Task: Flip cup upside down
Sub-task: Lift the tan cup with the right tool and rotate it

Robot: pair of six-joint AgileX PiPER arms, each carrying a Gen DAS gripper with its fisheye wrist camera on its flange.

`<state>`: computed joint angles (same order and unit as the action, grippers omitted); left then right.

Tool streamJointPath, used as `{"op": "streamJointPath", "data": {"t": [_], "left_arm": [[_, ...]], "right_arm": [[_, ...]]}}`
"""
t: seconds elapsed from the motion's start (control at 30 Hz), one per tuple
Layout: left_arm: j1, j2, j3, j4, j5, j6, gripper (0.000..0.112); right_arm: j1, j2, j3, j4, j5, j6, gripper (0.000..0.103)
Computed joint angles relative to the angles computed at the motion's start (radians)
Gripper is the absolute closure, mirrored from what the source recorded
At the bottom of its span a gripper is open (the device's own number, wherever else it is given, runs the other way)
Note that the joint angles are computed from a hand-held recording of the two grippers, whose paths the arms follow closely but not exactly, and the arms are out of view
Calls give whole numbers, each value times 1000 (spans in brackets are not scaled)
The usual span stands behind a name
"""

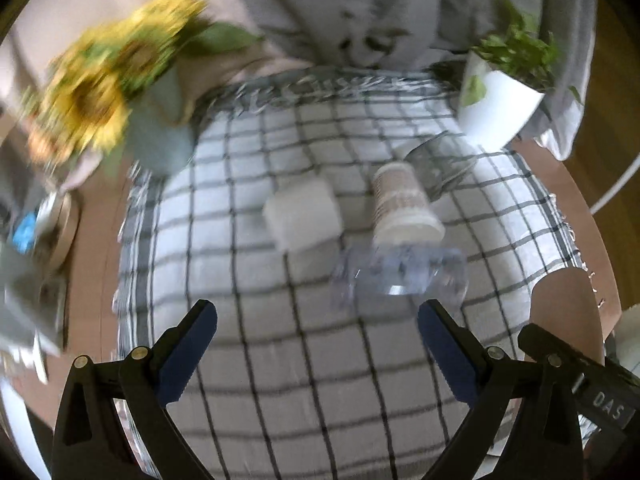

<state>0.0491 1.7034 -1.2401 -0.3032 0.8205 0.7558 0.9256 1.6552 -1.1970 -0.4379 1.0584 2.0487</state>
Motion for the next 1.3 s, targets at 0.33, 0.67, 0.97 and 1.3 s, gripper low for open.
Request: {"op": "streamJointPath", "data": {"t": [0.33,0.67,0.97,1.3], "left_arm": [[156,-12,175,172,-86,-118,10],[226,39,215,315,-157,-238,10],[205,116,201,402,-200,-335,10],[193,148,188,431,-198,-364,10]], "right_arm": [[43,98,-41,123,-154,-292,29],[-13,294,-186,282,-221,-634,29],[-38,425,-316,288,-176,-756,29],[-53,466,-329,298,-176,-796,30]]}}
